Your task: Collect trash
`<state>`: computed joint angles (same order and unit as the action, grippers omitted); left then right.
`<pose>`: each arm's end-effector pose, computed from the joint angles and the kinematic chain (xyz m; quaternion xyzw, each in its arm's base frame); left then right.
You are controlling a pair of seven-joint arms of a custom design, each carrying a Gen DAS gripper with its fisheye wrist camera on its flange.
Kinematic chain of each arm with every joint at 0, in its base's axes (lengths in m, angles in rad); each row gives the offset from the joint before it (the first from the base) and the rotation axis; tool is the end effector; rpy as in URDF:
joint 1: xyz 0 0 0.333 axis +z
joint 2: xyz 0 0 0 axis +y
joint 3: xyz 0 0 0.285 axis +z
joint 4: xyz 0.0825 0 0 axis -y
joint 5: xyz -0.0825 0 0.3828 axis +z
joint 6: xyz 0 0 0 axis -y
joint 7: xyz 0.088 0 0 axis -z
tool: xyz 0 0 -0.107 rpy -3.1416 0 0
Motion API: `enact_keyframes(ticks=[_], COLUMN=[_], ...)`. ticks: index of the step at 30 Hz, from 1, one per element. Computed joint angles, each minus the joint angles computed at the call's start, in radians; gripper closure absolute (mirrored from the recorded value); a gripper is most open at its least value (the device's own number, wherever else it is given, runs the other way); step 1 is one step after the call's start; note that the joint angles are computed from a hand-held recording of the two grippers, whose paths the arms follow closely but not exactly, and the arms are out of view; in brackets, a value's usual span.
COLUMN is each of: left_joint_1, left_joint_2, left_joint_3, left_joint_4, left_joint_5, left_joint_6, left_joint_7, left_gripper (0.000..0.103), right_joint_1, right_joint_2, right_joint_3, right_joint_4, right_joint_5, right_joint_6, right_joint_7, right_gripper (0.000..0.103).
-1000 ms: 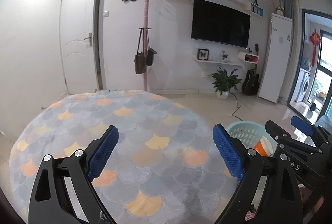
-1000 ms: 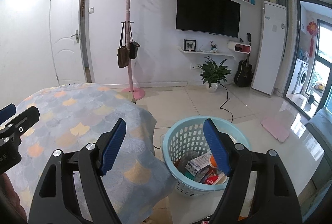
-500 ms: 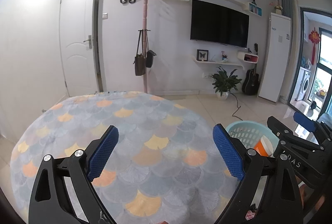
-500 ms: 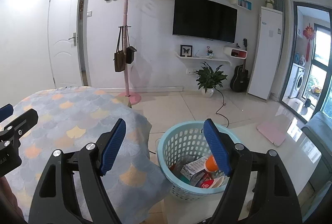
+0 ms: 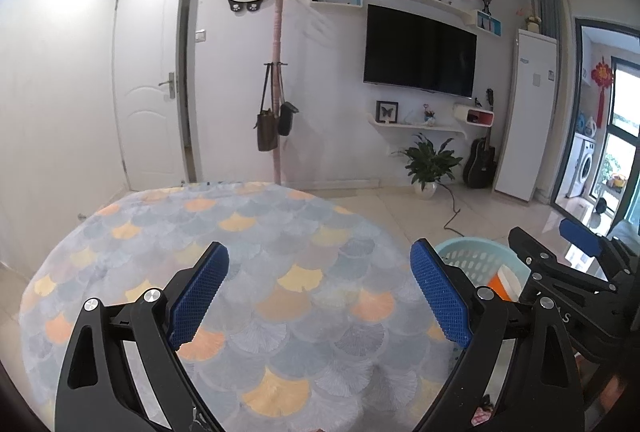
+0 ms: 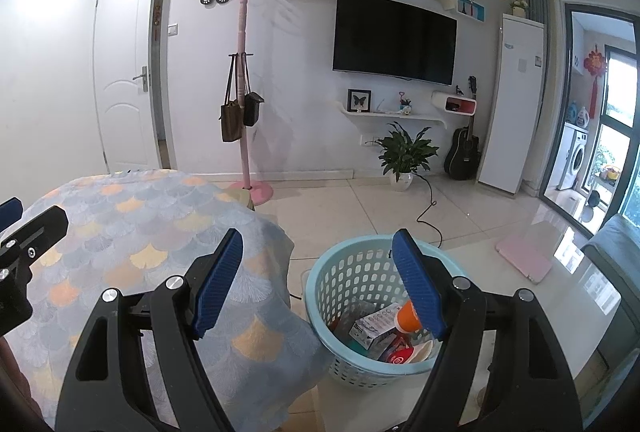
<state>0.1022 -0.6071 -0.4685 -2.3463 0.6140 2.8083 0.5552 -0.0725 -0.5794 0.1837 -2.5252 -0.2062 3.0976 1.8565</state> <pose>0.3987 -0.2263 0.6084 -0.6192 0.5642 -0.3866 0.3858 0.4294 0.0775 0.5821 -0.6115 0.5754 -0.3855 0.3826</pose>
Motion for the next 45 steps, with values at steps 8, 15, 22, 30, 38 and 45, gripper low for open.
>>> enact_keyframes(ticks=[8, 15, 22, 30, 38, 45], left_joint_1=[0.000, 0.001, -0.006, -0.012, -0.016, -0.008], left_joint_2=[-0.005, -0.011, -0.012, -0.011, -0.013, -0.011], left_joint_3=[0.004, 0.003, 0.005, 0.007, 0.006, 0.005], left_joint_4=[-0.007, -0.009, -0.003, -0.001, 0.002, 0.007], left_joint_5=[0.001, -0.007, -0.014, -0.026, -0.036, -0.029], left_joint_6=[0.010, 0.012, 0.010, 0.014, 0.006, 0.002], left_joint_7=[-0.002, 0.000, 0.019, 0.033, 0.044, 0.049], left_gripper=[0.013, 0.013, 0.013, 0.013, 0.013, 0.013], right_joint_1=[0.015, 0.013, 0.021, 0.016, 0.026, 0.033], right_joint_2=[0.004, 0.006, 0.007, 0.009, 0.013, 0.017], right_joint_3=[-0.009, -0.005, -0.005, 0.004, -0.002, -0.008], right_joint_4=[0.003, 0.005, 0.011, 0.014, 0.019, 0.023], right_joint_5=[0.009, 0.008, 0.013, 0.008, 0.012, 0.012], right_joint_6=[-0.007, -0.005, -0.009, -0.010, -0.018, -0.028], right_joint_7=[-0.004, -0.001, 0.006, 0.017, 0.025, 0.026], right_gripper=[0.030, 0.030, 0.030, 0.030, 0.030, 0.030])
